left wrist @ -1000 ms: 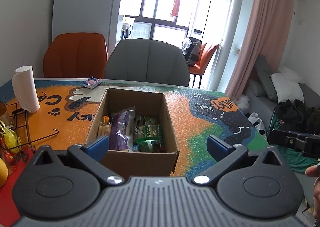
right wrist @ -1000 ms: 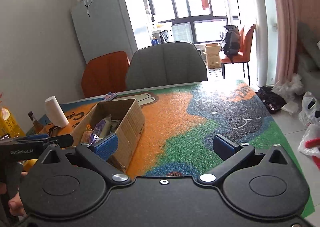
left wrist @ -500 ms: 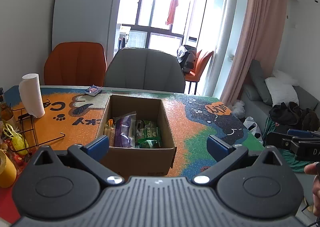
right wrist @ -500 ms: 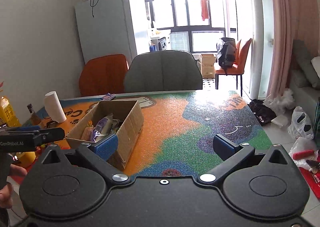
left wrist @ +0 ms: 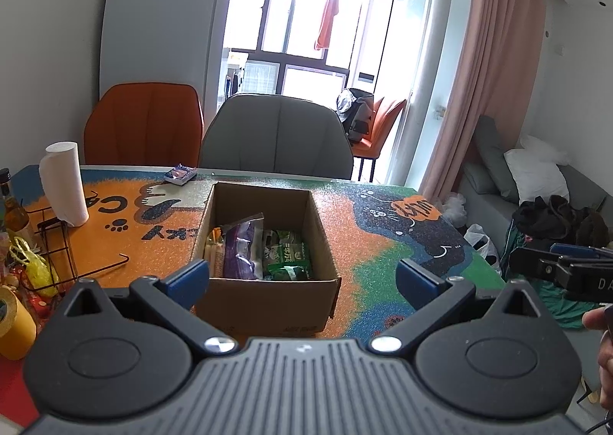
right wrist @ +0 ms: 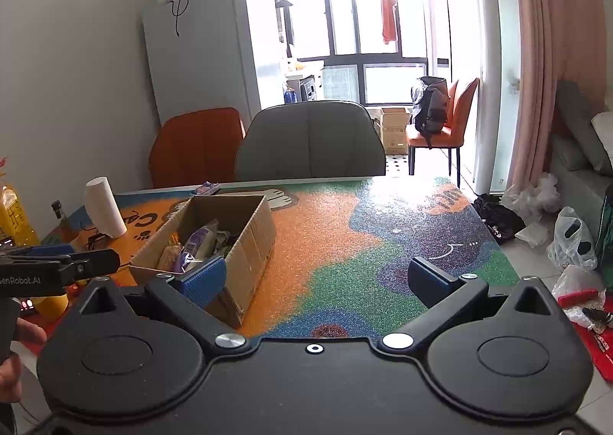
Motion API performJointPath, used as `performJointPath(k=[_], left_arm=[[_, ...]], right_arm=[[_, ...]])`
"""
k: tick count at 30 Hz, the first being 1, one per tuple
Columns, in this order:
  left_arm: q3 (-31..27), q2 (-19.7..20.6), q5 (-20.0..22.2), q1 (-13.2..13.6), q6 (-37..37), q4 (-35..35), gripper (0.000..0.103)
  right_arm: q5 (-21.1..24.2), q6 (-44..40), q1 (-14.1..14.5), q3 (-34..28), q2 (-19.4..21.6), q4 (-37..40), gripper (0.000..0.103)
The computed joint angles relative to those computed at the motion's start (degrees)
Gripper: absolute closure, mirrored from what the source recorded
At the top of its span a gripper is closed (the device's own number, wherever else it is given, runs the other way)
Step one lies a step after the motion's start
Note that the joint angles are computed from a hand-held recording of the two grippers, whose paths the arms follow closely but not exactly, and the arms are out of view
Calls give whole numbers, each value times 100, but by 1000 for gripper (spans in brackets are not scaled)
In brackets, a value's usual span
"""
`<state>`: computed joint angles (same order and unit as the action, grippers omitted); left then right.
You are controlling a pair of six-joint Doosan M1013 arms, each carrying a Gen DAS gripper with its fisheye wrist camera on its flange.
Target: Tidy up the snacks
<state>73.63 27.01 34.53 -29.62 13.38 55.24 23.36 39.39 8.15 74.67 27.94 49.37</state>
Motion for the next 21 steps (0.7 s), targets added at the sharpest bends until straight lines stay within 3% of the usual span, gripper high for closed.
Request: performJointPath(k=[21], left_arm=[[34,-29,-10,-1,89,-54,0]], right_arm=[[162,-34,-42,-19,-13,69,0]])
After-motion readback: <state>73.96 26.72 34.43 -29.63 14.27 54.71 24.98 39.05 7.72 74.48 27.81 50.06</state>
